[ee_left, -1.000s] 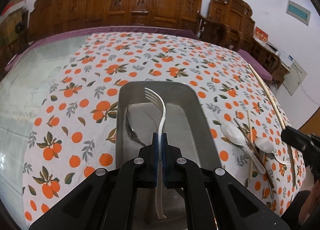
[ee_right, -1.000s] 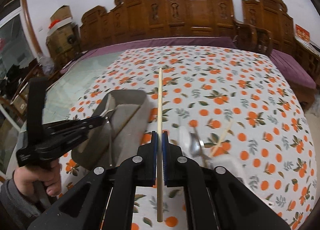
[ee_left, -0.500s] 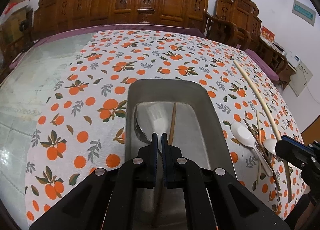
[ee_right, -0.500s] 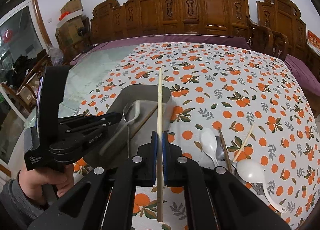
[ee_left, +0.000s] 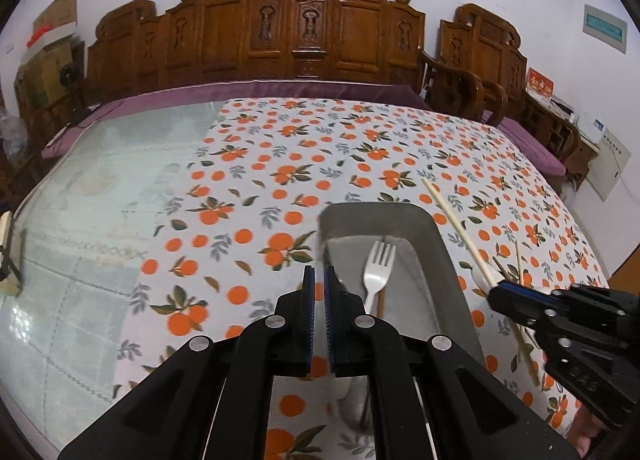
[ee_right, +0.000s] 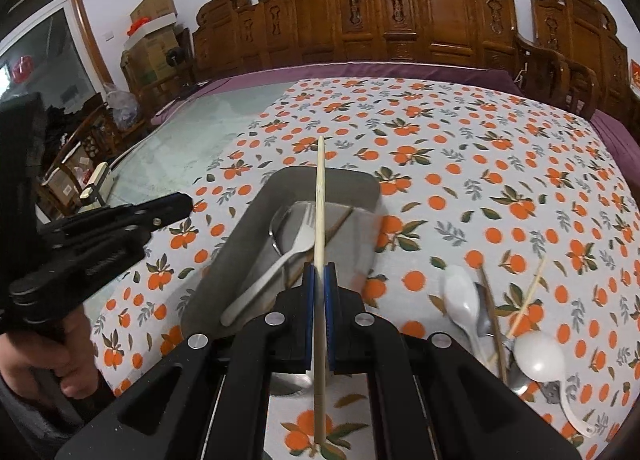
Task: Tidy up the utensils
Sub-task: 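Lower the chopstick into the tray and open the right gripper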
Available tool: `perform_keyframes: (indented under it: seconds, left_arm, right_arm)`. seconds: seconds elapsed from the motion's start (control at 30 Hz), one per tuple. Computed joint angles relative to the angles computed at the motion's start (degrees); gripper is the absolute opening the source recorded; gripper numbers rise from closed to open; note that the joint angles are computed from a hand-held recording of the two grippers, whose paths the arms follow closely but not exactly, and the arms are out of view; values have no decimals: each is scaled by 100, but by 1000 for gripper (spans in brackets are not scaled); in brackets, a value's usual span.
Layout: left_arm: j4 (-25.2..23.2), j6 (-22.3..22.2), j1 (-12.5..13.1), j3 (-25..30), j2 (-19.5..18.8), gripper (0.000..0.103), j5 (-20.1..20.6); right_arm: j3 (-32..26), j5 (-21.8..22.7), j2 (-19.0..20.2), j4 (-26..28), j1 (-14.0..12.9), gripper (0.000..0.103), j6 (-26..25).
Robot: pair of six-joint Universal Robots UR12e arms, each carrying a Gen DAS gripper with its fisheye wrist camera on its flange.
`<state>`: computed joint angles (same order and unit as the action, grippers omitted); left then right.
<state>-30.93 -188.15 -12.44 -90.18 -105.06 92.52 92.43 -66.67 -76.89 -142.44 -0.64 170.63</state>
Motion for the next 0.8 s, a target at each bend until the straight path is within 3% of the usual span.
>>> perform_keyframes:
  seconds: [0.23, 0.33, 0.8]
  left_arm:
    - [96, -44, 112, -102, 111, 5, -98]
    - [149, 3, 125, -138, 142, 14, -85]
    - [155, 33, 155, -193, 197, 15, -116]
  right_arm:
    - [-226, -12, 212, 129, 180, 6, 33]
    - [-311, -76, 314, 173, 243, 6, 34]
    - [-384, -171, 523, 388, 329, 8, 40]
